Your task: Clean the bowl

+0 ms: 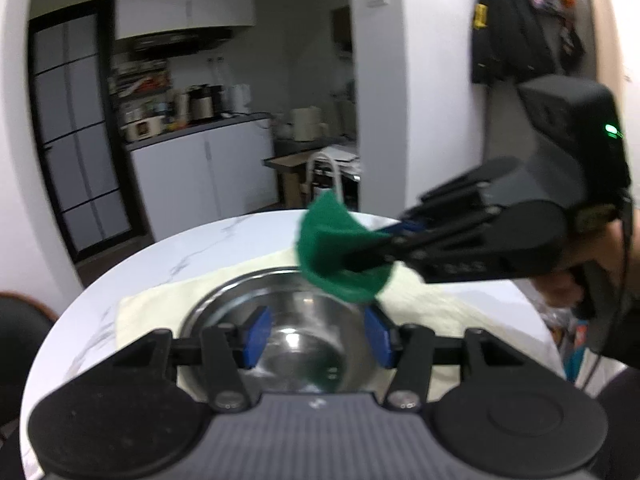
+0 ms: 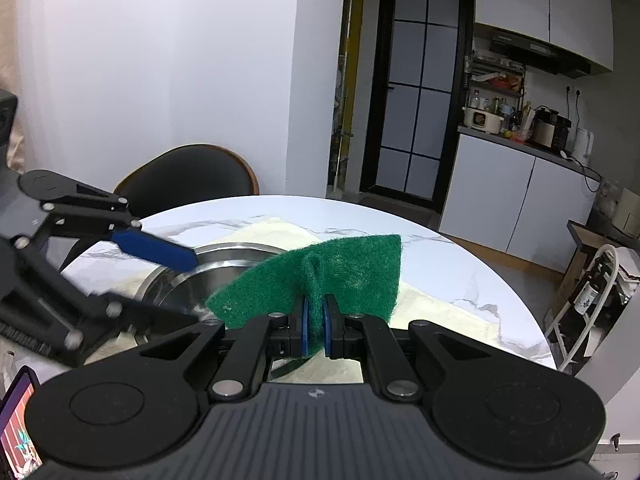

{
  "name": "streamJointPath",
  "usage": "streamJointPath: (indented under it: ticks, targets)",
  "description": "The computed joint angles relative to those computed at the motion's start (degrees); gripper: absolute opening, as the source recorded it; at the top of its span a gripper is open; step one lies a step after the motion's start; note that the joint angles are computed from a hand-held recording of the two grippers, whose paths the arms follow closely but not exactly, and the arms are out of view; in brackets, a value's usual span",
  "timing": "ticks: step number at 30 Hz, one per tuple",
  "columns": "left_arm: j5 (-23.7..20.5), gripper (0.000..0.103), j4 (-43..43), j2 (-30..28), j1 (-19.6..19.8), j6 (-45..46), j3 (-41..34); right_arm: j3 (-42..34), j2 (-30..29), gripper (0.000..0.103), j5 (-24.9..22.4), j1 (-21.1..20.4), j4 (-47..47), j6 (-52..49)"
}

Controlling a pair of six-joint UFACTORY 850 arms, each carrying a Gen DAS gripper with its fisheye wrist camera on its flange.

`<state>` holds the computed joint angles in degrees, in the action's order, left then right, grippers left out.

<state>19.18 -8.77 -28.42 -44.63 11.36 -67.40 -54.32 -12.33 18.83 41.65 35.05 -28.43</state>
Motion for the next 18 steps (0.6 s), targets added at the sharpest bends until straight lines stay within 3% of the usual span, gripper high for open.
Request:
streamJointPath:
  ticks: [13, 16, 18]
  targets:
    - [-10.2, 0.054, 2.3, -4.9, -0.9, 5.5, -5.9, 3.8, 3.0, 0.008, 1.0, -0.4, -2.7, 3.4]
    - [-12.2, 0.036, -3.8, -6.0, -0.6, 12.0, -7.2, 4.3, 3.2, 0.008, 0.9, -0.7, -5.2, 5.5]
    - [-13.5, 0.029, -1.2, -6.8, -0.2, 9.1, -8.1, 4.5, 3.3, 0.008, 0.8, -0.8, -6.6, 6.6]
